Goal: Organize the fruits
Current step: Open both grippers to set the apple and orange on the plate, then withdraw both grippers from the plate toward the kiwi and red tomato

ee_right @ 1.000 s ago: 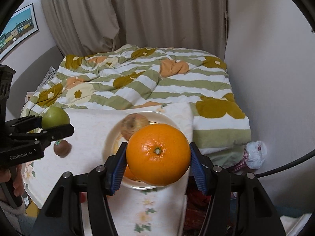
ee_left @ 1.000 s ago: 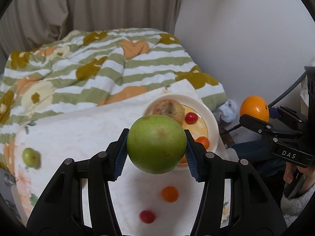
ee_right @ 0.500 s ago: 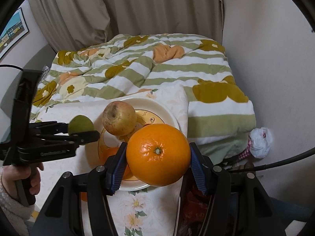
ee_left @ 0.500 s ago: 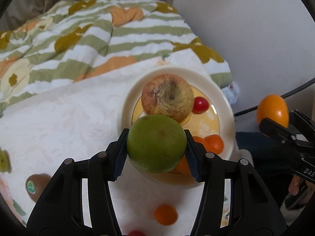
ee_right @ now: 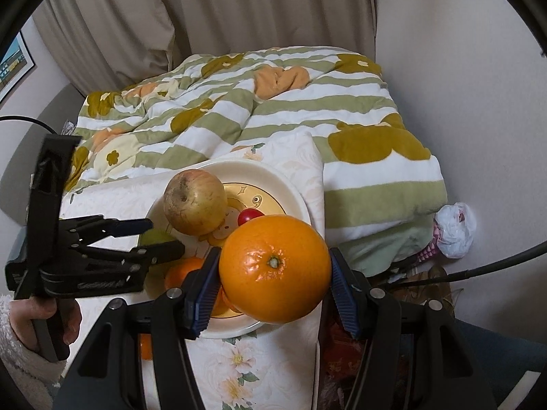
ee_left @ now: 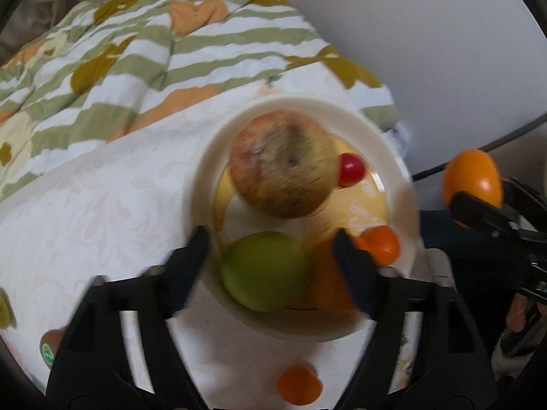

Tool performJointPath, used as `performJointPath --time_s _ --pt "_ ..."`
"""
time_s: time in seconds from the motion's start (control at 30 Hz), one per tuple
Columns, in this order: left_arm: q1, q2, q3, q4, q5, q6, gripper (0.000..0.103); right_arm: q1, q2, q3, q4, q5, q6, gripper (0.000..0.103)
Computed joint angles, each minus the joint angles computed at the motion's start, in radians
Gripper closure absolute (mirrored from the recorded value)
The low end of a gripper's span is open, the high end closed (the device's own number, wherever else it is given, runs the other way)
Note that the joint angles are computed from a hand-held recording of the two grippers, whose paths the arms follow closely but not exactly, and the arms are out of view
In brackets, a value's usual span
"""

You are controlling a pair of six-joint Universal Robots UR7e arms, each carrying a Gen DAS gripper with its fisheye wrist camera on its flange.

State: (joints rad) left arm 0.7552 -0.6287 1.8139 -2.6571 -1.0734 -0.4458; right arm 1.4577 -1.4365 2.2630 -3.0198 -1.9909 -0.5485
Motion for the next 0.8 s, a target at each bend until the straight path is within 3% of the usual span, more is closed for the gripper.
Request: performJointPath --time_s 0.07,0.4,0.8 --pt "-0.019 -0.003 0.006 -0.011 0.036 0.007 0.000 0.001 -0.003 0.002 -0.002 -0.001 0.004 0.047" --pt "-0.057 -0.062 0.053 0.011 0.083 -0.023 0.000 -0.001 -0.021 0.007 0.002 0.009 0.004 0.047" --pt "-0.104 -0.193 0.193 0.052 0.170 -0.217 0.000 -0.006 0.015 -0.018 0.024 0.040 -0.068 0.047"
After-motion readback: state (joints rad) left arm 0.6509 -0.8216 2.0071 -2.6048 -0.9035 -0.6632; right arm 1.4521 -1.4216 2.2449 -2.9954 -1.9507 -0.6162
